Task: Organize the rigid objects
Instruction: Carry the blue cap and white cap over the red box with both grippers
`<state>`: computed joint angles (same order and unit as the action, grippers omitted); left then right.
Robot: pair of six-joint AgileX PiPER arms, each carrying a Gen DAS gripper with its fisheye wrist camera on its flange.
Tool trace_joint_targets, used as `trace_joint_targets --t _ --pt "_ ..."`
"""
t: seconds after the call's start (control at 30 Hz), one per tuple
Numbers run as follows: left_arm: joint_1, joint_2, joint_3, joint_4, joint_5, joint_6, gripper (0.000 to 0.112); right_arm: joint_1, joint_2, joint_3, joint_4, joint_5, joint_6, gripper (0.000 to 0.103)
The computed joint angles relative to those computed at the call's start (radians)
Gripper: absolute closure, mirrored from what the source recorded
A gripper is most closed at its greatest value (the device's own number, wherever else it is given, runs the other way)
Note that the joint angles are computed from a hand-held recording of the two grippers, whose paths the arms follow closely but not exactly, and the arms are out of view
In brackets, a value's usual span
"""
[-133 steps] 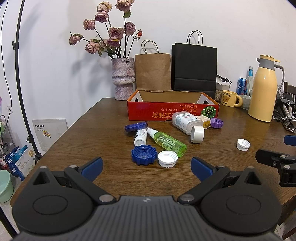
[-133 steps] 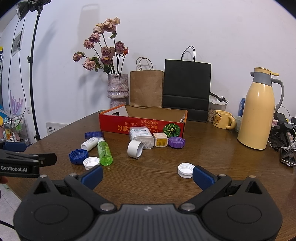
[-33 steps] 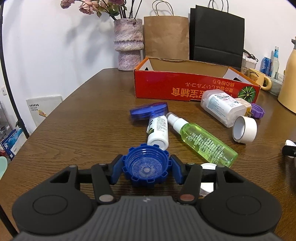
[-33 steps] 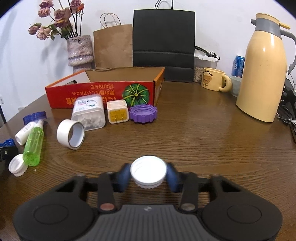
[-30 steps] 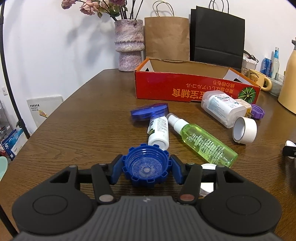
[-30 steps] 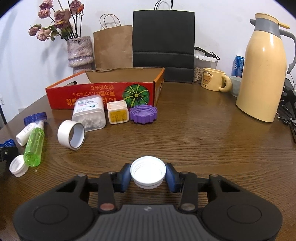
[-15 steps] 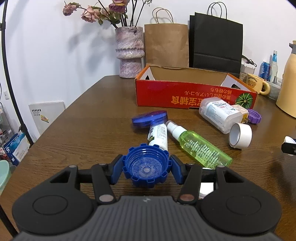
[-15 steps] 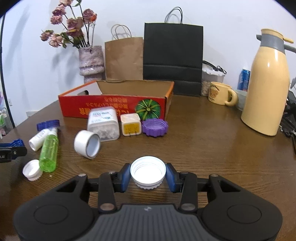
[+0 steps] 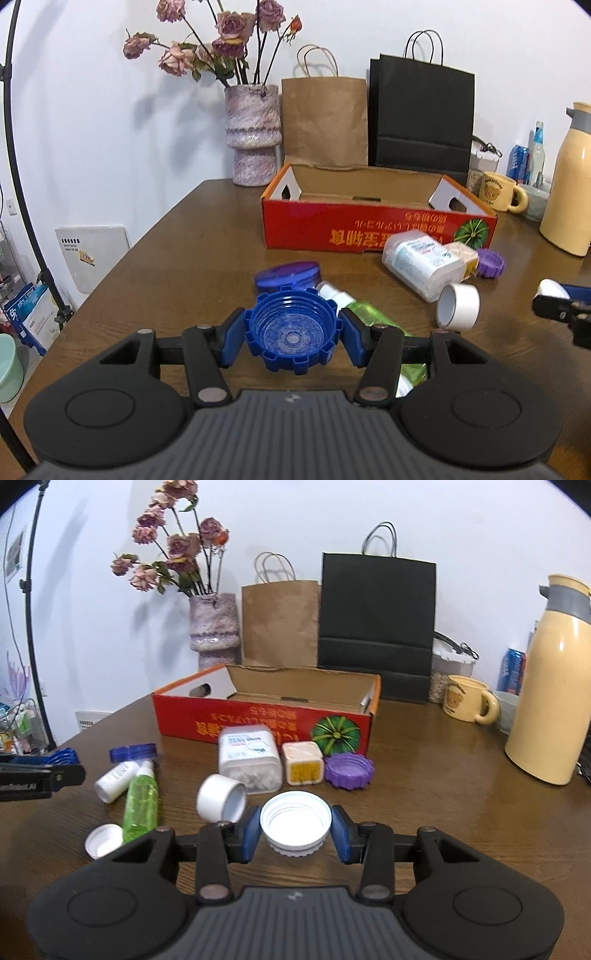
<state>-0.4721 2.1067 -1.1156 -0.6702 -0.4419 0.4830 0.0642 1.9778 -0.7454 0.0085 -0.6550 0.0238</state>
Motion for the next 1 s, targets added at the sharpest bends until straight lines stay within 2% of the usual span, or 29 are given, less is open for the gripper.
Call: trace_joint_targets --t 0.53,1.0 --pt "-0.033 0.001 -0.097 -0.037 0.021 0.060 0.057 0.042 -0.016 -0.070 0.010 0.007 -0.003 0.064" --pt "-0.043 0.061 -0.271 -0.174 0.077 0.231 0.057 0.043 0.011 -0.188 0.028 0.054 -0.033 0.064"
